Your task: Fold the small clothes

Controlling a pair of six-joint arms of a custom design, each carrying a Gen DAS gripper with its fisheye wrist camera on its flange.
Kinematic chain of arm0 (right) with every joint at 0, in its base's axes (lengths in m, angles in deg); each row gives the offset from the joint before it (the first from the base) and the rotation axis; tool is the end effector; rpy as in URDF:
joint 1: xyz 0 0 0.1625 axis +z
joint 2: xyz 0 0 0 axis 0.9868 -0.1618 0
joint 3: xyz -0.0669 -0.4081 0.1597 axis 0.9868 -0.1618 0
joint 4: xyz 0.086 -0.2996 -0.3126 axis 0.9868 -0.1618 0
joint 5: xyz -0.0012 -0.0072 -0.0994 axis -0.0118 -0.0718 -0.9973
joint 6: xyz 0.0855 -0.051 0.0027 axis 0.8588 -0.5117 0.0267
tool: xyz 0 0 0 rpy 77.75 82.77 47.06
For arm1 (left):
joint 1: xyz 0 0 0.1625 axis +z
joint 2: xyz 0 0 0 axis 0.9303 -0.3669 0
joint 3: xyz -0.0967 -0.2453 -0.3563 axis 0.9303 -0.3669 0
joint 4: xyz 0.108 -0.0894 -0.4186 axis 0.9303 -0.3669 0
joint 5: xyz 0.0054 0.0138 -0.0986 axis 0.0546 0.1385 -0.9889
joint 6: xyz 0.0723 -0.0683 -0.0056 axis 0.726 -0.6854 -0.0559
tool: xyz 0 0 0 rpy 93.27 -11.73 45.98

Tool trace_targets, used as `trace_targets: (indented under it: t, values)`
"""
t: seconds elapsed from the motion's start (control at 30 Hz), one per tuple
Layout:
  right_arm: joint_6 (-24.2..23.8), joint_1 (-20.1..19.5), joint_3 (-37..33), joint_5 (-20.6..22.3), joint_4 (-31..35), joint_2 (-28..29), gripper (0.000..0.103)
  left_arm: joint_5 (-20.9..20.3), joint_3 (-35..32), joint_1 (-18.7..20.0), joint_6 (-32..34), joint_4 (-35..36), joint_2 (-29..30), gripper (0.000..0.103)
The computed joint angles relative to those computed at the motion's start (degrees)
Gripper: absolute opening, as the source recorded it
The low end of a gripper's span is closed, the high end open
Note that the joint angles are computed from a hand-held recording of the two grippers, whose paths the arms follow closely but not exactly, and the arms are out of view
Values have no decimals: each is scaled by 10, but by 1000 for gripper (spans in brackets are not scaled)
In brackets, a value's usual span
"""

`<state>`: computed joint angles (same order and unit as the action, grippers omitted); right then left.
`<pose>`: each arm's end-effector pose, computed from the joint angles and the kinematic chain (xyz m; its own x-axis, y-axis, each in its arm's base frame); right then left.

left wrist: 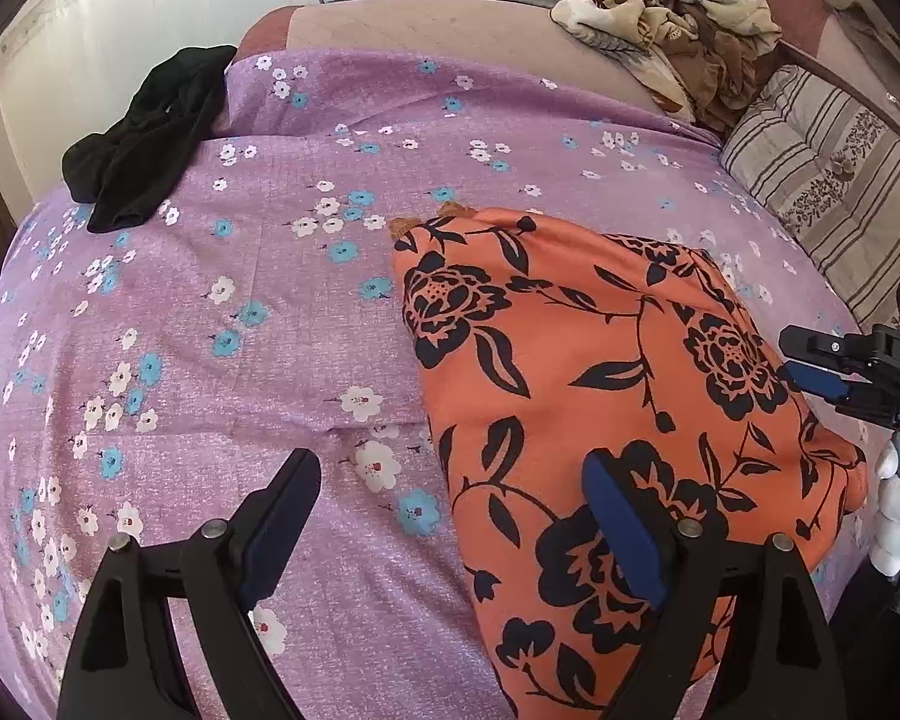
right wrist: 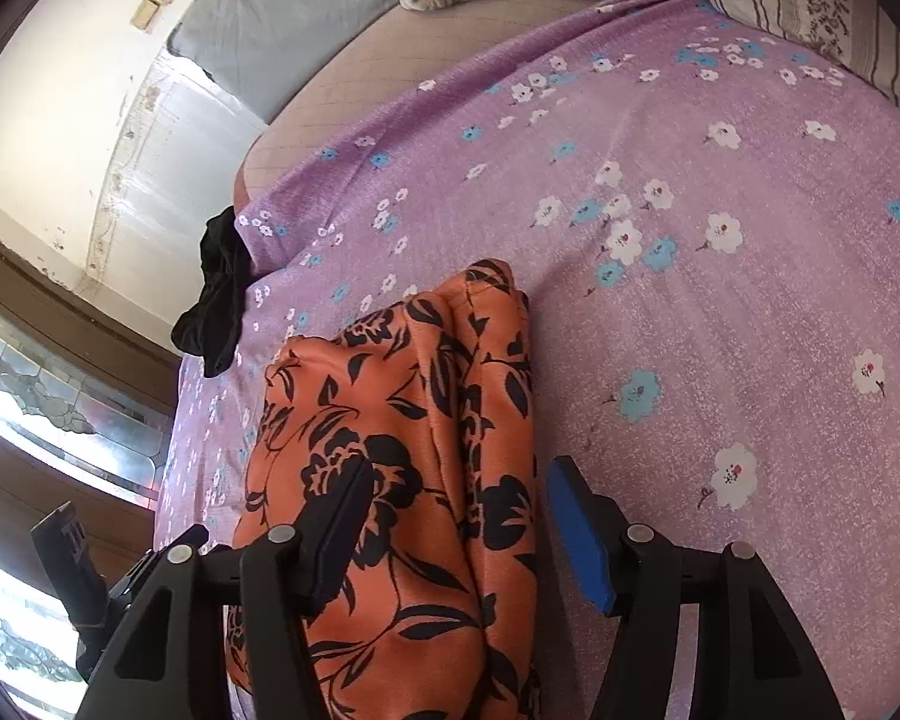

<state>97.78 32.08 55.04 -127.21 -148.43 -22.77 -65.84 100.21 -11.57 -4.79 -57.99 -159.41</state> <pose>0.3014 -0.4431 0.0227 -0.9980 0.0219 0.0588 -0.0143 0.8330 -0.5531 -0.0338 -0.4278 0.3784 -0.7144 0.1710 -0.6785 0.5052 0.7970 -0.3311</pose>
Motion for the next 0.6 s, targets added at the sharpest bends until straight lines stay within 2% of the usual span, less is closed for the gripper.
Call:
trace_targets:
  t: [0.07, 0.13, 0.27, 0.43, 0.6]
  values:
    - [7, -17, 4, 38, 6, -2, 66, -20, -6, 7, 5, 1, 4, 89]
    - [13, -37, 8, 85, 16, -4, 71, -45, -12, 16, 12, -1, 9, 89]
    - [25, -68, 8, 156, 28, 9, 72, -86, -26, 35, 11, -3, 28, 89]
    - [7, -57, -7, 155, 24, 26, 80, -119, -38, 52, 2, -6, 51, 89]
    - [-9, -43, -22, 139, 23, 42, 81, -126, -34, 50, 2, -13, 62, 89]
